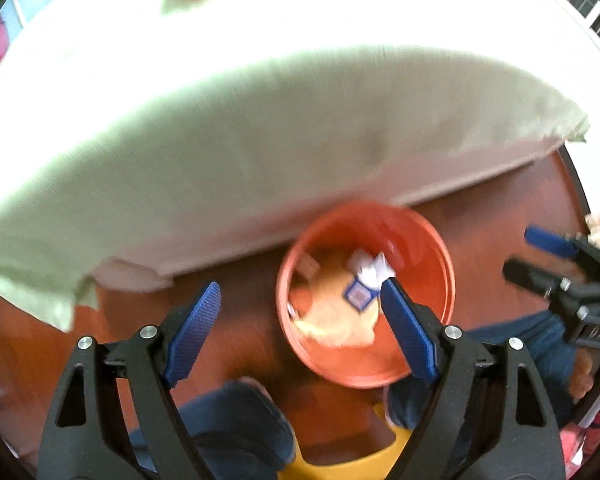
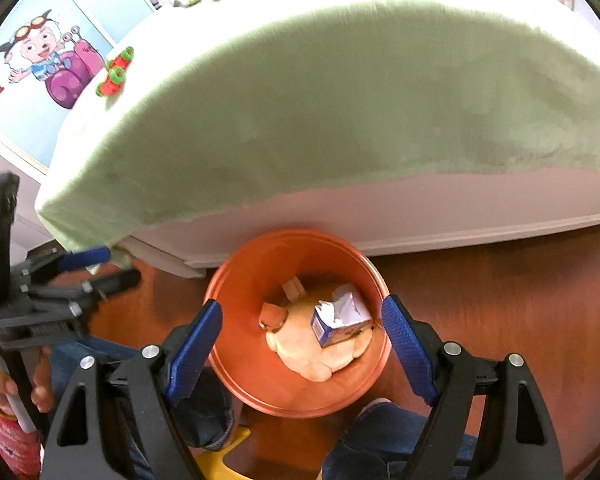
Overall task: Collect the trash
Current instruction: 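Grasp the red toy car with the left gripper while the right grasps the foam tube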
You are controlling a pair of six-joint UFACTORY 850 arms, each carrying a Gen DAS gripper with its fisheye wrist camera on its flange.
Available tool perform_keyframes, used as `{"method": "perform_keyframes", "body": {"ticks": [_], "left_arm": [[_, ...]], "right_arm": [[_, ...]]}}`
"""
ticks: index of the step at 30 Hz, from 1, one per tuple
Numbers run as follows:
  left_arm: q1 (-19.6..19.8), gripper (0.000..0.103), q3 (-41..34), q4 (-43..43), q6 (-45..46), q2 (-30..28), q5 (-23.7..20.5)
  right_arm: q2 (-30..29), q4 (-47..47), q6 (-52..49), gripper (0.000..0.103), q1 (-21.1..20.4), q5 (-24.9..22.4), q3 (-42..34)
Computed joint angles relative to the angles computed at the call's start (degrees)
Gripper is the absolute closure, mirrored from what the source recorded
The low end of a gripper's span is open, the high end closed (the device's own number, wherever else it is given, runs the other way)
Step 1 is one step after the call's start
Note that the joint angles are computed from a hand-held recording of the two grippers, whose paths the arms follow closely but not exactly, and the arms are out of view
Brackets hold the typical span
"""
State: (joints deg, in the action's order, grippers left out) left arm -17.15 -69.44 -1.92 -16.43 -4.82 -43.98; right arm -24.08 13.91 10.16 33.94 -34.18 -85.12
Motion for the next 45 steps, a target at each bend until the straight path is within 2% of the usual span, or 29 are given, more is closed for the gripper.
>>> {"method": "perform_keyframes", "body": {"ticks": [4, 9, 16, 22, 26, 27, 29, 32, 38, 45], "left_arm": [[2.1, 0.019, -3.2, 2.9, -2.3, 0.6, 2.0], [5.1, 0.019, -9.1, 6.9, -7.9, -2.3, 2.5], [7.3, 0.019, -17.6, 10.0, -11.0, -9.3, 1.0], [8.2, 0.020, -22.9, 12.5, -13.7, -14.2, 0.1], [8.5, 0.057, -23.6, 14.3, -15.9, -15.1, -0.1], [8.6, 0.062, -23.2, 14.3, -15.8, -14.7, 0.2], [9.0, 0.078, -22.2, 13.8, -15.5, -13.6, 0.9], [10.3, 0.081, -20.4, 9.5, -13.3, -11.9, 2.8], [10.6, 0.081, -16.9, 10.1, -12.8, -8.3, 5.1], [11.2, 0.081, -11.1, 11.6, -12.6, -1.8, 8.4]], "right_arm": [[1.7, 2.1, -2.0, 0.023, 0.0, 1.5, 0.4], [3.8, 3.0, -3.6, 0.023, 0.7, 3.6, 1.0], [6.3, -0.3, -2.2, 0.023, 2.1, 7.3, 2.6], [6.7, -1.5, -1.7, 0.023, 2.4, 7.6, 2.7], [6.4, -1.4, -1.5, 0.023, 2.2, 7.2, 2.4], [6.3, -1.5, -1.5, 0.023, 2.1, 7.2, 2.3], [6.1, -1.7, -1.4, 0.023, 2.2, 7.0, 2.1], [5.7, -0.9, -1.8, 0.023, 2.4, 6.9, 1.6], [4.5, -0.9, -2.5, 0.023, 3.2, 6.1, -0.2], [-0.2, -1.0, -3.6, 0.023, 4.2, 4.6, -8.7]]}}
